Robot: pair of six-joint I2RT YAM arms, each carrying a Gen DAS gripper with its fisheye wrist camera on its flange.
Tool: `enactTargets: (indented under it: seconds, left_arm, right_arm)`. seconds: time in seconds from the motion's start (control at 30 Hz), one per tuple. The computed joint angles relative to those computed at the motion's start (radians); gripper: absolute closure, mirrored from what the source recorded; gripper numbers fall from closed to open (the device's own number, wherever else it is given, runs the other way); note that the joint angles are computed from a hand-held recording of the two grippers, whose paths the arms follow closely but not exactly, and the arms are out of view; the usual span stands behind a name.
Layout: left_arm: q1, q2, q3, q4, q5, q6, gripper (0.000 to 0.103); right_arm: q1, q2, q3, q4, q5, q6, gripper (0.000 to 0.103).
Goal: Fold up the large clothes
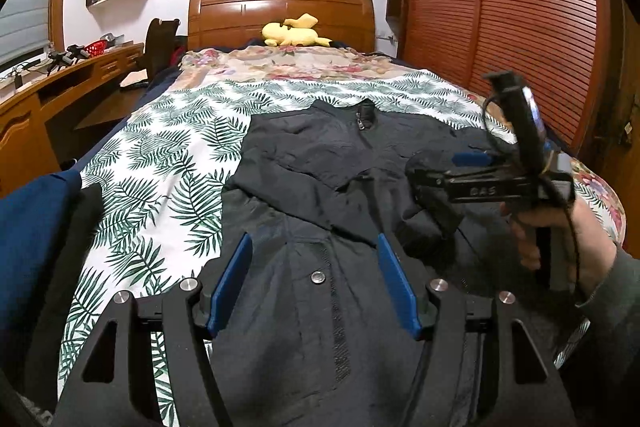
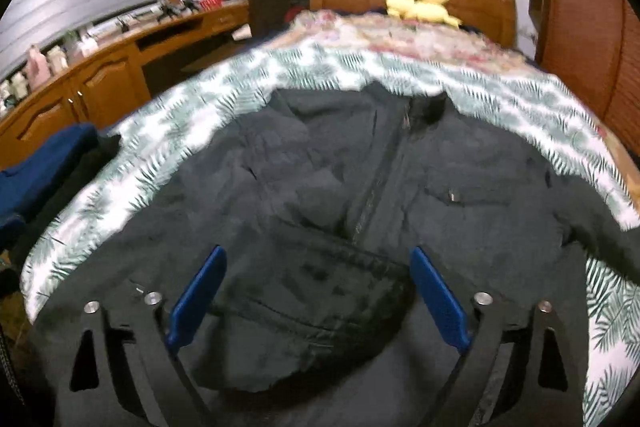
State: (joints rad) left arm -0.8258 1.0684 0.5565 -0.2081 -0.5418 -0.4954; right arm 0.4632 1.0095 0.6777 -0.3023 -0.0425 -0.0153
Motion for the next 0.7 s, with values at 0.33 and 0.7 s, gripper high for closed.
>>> enactTargets:
  seconds: [0.33, 0.7]
  left_arm:
    - [-0.011, 0.007, 0.007, 0.005, -0.017, 0.003, 0.038]
    - [-0.063, 0.100, 0.068, 0.042, -0.040, 0.005, 0.038]
  right_arm:
    - [-0.150, -0.159, -0.102, 0.007, -0.083, -0.093, 0.091]
    - [-0.841, -0.534, -0.163, -0.216, -0.611, -0.346, 0.093]
